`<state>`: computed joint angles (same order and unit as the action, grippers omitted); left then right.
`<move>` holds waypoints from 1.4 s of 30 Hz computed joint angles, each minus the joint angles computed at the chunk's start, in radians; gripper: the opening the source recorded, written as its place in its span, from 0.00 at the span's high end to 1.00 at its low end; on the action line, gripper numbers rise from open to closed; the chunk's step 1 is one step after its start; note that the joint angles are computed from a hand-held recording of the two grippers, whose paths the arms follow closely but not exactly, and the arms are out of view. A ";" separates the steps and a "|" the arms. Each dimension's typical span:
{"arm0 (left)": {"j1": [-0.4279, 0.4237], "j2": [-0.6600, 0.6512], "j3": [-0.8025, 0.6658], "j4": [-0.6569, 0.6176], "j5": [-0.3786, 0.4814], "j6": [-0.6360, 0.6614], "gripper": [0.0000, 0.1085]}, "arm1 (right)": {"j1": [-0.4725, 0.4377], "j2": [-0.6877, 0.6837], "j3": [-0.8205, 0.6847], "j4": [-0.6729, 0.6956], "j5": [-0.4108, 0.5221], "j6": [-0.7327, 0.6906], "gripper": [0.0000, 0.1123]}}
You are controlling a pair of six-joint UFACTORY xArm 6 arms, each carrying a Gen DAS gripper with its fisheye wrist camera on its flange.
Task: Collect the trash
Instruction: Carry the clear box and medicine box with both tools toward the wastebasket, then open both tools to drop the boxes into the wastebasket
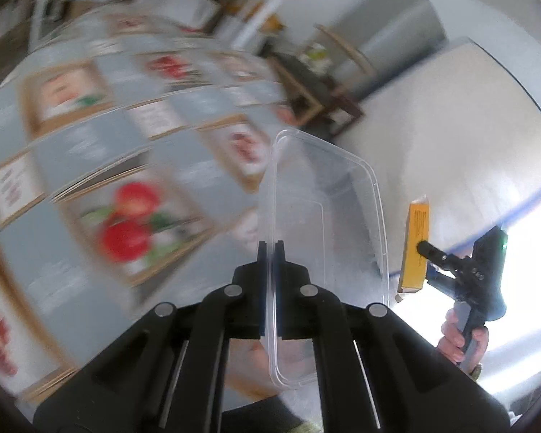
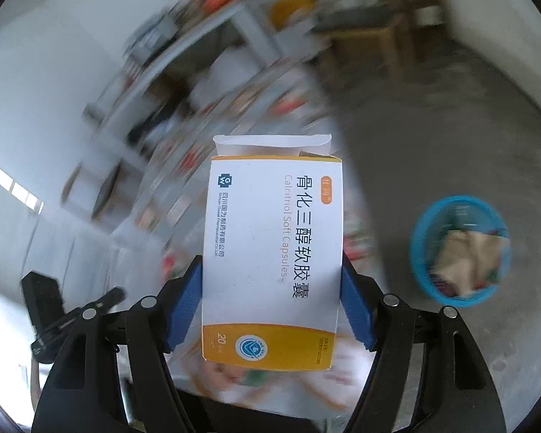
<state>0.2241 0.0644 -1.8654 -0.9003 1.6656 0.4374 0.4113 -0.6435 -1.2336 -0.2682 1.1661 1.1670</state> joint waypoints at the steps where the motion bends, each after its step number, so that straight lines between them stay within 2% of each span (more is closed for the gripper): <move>1: -0.036 0.002 -0.017 -0.002 0.001 0.001 0.98 | -0.007 -0.055 0.035 -0.028 0.029 0.036 0.39; 5: -0.219 0.026 -0.098 0.007 0.011 -0.007 0.98 | -0.054 -0.303 0.215 -0.063 0.138 0.180 0.39; 7: -0.310 0.030 -0.108 0.040 -0.002 -0.014 0.98 | -0.114 -0.442 0.338 -0.014 0.150 0.223 0.39; 9: -0.414 0.053 -0.127 0.085 -0.012 -0.038 0.98 | -0.238 -0.570 0.471 0.102 0.120 0.199 0.39; 12: -0.565 0.108 -0.163 0.178 -0.028 -0.093 0.98 | -0.463 -0.697 0.630 0.299 0.072 0.067 0.39; 14: -0.659 0.149 -0.187 0.260 -0.058 -0.116 0.98 | -0.586 -0.729 0.696 0.399 0.053 -0.029 0.39; 15: -0.695 0.175 -0.207 0.295 -0.068 -0.128 0.98 | -0.680 -0.738 0.735 0.474 0.037 -0.107 0.39; 19: -0.809 0.252 -0.252 0.417 -0.139 -0.162 0.98 | -0.896 -0.696 0.835 0.645 -0.047 -0.330 0.38; 21: -0.850 0.316 -0.302 0.459 -0.139 -0.184 0.97 | -0.954 -0.635 0.871 0.706 -0.106 -0.427 0.38; 23: -0.877 0.380 -0.356 0.493 -0.141 -0.194 0.82 | -1.016 -0.538 0.921 0.805 -0.177 -0.567 0.36; 24: -0.888 0.393 -0.358 0.513 -0.151 -0.198 0.68 | -1.019 -0.490 0.938 0.827 -0.206 -0.592 0.35; 27: -0.889 0.397 -0.344 0.506 -0.164 -0.222 0.65 | -1.032 -0.369 1.001 0.908 -0.267 -0.666 0.34; 29: -0.873 0.365 -0.309 0.464 -0.174 -0.213 0.65 | -1.023 -0.376 1.032 0.899 -0.278 -0.643 0.34; 33: -0.839 0.273 -0.220 0.419 -0.216 -0.138 0.60 | -1.022 -0.493 1.089 0.857 -0.258 -0.595 0.34; 39: -0.757 0.052 -0.022 0.312 -0.288 0.000 0.46 | -1.043 -0.718 1.068 0.733 -0.111 -0.481 0.34; 42: -0.692 -0.067 0.094 0.261 -0.314 0.052 0.37 | -0.971 -0.838 0.996 0.626 -0.030 -0.389 0.34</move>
<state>-0.4678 -0.0029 -1.7717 -0.6397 1.3518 0.4895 -0.5597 -1.4811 -0.2376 0.3582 1.1356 0.7776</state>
